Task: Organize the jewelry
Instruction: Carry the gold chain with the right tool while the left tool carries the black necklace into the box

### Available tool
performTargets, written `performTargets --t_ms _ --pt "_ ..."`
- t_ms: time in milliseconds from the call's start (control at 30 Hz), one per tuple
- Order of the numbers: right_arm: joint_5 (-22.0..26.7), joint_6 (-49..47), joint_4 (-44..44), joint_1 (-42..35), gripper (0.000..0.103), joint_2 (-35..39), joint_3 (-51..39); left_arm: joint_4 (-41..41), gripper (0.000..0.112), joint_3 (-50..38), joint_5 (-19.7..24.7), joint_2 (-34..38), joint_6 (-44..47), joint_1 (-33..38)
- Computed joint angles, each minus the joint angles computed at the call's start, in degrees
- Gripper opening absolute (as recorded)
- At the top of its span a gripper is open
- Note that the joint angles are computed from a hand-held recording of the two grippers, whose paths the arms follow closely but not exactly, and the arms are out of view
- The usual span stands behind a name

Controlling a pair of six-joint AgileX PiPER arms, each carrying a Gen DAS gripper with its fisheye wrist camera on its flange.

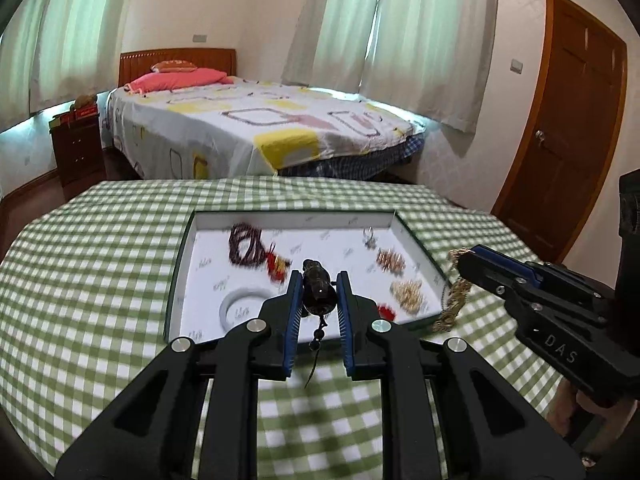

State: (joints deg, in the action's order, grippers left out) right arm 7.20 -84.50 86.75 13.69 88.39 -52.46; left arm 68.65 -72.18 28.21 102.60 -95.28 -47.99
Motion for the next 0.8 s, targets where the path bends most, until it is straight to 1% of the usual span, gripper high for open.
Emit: performTargets --t_ms 100,200,333,433,600,667,733,800 --pt "0.6 0.8 -1.0 -0.3 0.013 1.9 -3.3 -0.1 0.017 -3.4 0.1 1.4 2.0 0.8" --pt "0.9 3.5 -4.1 -0.7 0.013 4.3 -7.7 -2.2 0.017 -7.7 -0.7 3.3 5.6 2.3" --pt "1.1 7.0 -8.4 -1.0 0.013 7.6 -13.0 -4.4 0.017 -13.6 -1.3 6.4 10.1 3.9" --pt "1.5 8.4 -9.9 -1.3 0.013 10.4 -16.8 -5.4 0.017 -18.6 -1.3 9.7 12.5 4.9" --pt "1.8 9.4 -11.0 -2.0 0.013 16.7 -21.3 -14.1 0.017 -26.1 -1.6 17.0 20.7 7.6" --pt "2.1 14.3 -16.0 -2.2 0.013 19.8 -23.0 -19.8 0.017 -29.4 -1.4 21.1 25.7 8.6" --pt "2.4 18.4 -20.2 -2.4 0.013 22.4 -24.3 -24.0 0.017 -31.4 -1.2 23.8 29.1 9.4" --pt "3.0 24.3 -26.2 -2.6 0.013 25.3 -25.8 -28.6 0.017 -33.9 -0.8 26.6 32.9 10.1"
